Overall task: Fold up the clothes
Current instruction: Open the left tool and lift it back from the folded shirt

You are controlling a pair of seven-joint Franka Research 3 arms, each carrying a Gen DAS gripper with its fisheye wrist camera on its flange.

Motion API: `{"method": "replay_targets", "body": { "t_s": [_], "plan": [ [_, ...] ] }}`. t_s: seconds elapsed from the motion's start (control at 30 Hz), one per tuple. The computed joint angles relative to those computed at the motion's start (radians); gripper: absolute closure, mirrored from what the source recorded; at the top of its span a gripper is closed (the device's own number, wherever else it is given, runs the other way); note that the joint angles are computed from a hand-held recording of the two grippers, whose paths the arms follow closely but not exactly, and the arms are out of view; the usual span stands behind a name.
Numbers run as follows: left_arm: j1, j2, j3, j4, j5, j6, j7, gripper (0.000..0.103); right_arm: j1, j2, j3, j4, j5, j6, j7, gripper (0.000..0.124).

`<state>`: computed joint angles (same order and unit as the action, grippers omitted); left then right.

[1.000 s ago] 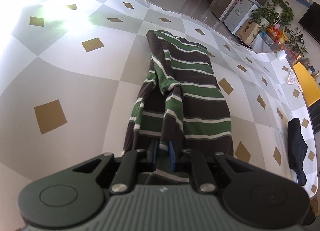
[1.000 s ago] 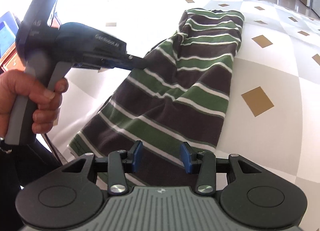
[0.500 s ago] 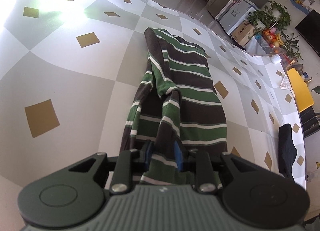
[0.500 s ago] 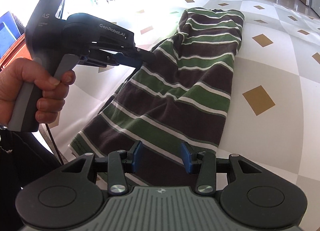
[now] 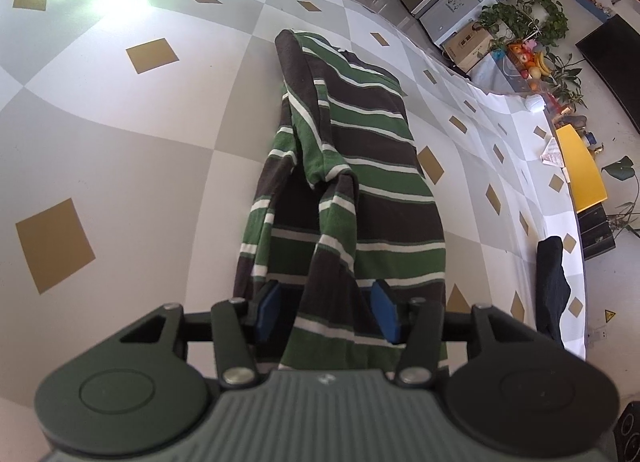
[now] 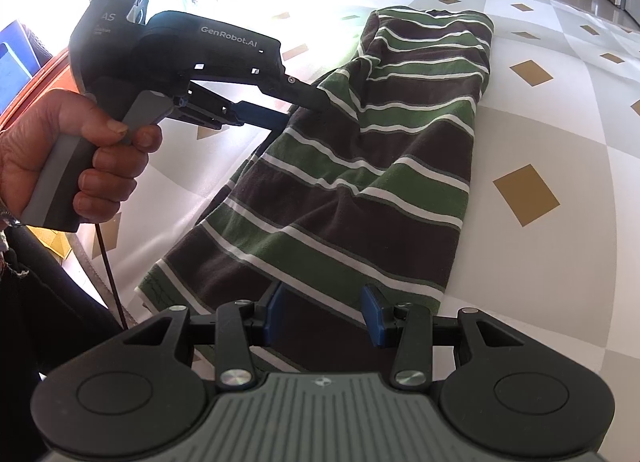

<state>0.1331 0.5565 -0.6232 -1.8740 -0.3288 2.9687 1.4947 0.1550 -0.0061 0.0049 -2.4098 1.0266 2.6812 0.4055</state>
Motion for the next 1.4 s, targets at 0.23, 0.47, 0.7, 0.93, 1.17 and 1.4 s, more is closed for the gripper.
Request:
{"method": "replay_targets", "body": {
  "t_s": [0.23, 0.47, 0.7, 0.93, 1.17, 1.4],
  "plan": [
    [0.028, 0.049, -0.039, 0.045, -0.022, -0.048, 0.056, 0.056, 0.001, 0.009, 0.003, 0.003, -0.007, 0.003, 0.004, 0.083],
    [-0.062, 0.046, 0.045, 0.082, 0.006, -0.096, 0.046, 0.088, 0.001, 0.018, 0.007, 0.007, -0.008, 0.008, 0.003, 0.083],
    [-0.131, -0.023, 0.111, -0.005, 0.040, 0.022, -0.021, 0.099, -0.002, 0.025, 0.009, 0.012, 0.013, 0.016, -0.006, 0.083],
    [-0.236, -0.124, 0.238, -0.119, 0.112, 0.148, -0.246, 0.099, -0.002, 0.019, 0.011, 0.008, 0.038, 0.020, -0.039, 0.083],
    [-0.320, -0.132, 0.357, -0.115, 0.231, 0.062, -0.411, 0.096, -0.001, 0.038, 0.010, 0.016, 0.012, 0.031, -0.016, 0.083],
    [-0.293, -0.131, 0.352, -0.128, 0.285, 0.088, -0.541, 0.074, -0.019, 0.045, 0.007, 0.020, -0.013, 0.012, -0.006, 0.083]
  ]
}}
